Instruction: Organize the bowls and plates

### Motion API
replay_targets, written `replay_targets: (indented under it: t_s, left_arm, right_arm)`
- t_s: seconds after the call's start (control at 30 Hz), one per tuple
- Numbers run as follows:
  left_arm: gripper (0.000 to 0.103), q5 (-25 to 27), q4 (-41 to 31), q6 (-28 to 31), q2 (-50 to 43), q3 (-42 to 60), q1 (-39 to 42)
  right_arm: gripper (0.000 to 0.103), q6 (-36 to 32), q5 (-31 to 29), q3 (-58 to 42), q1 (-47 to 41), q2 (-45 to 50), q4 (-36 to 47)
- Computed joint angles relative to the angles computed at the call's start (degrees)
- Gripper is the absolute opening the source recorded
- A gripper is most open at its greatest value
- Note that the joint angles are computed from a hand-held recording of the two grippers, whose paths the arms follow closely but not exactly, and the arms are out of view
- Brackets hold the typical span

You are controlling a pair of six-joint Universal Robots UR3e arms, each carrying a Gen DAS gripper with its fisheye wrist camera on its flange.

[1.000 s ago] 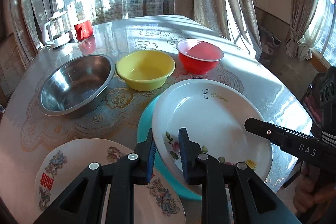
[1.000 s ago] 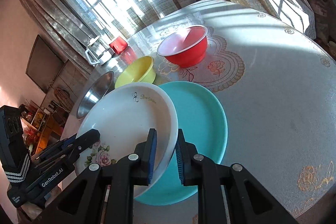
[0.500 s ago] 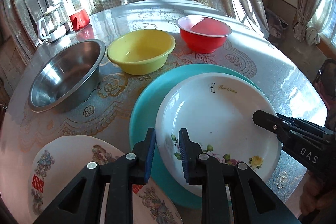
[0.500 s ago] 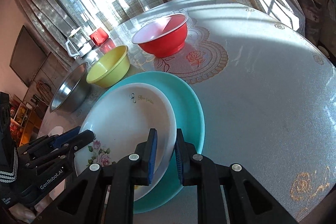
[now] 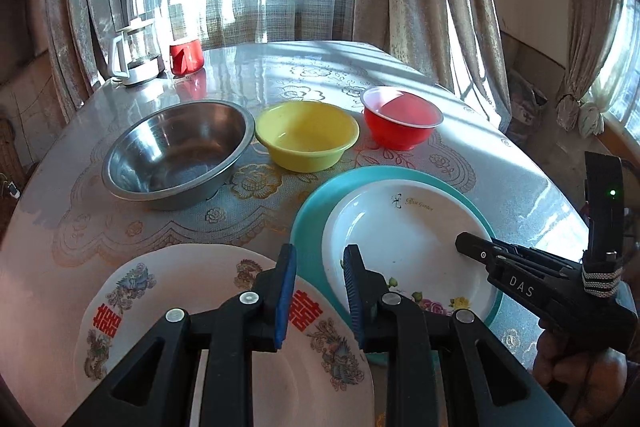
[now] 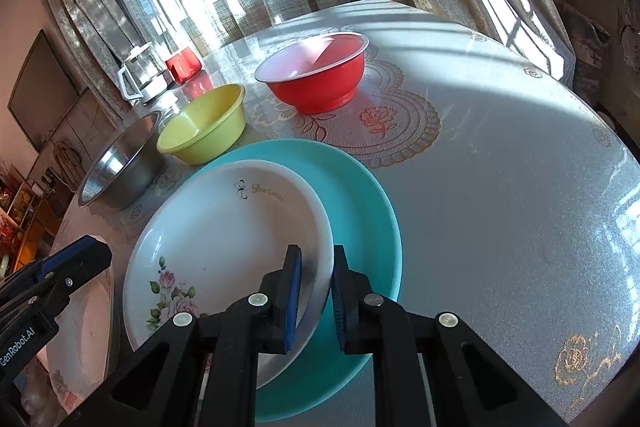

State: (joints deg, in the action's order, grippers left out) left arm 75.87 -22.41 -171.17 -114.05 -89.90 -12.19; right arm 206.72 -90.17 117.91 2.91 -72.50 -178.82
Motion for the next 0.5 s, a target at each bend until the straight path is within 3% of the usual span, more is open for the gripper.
replay_targets:
  t_s: [0.07, 0.13, 0.33, 0.5]
  left_arm:
    - [0.025, -1.10, 2.06, 0.30, 2.49, -3.57, 1.54]
    - [0.026, -2.12, 4.10, 0.60, 5.01, -7.39, 3.33]
    - [0.026, -4.35, 6.68, 0.12, 10.60, -15.42, 9.14]
    - [0.027, -4.81, 9.40, -0.53, 13.68, -20.51, 13.72]
  right_arm:
    - [0.017, 0.45, 0.86, 0.62, -0.53, -0.25, -0.63]
    - [0.030, 1.22, -0.03, 0.47, -0.32, -0.48, -0.40]
    - [0.038, 2.14, -7.36, -0.31, 2.77, -2.67, 0.49]
    - [0.040, 0.21, -3.67, -0.29, 4.43, -4.63, -3.16]
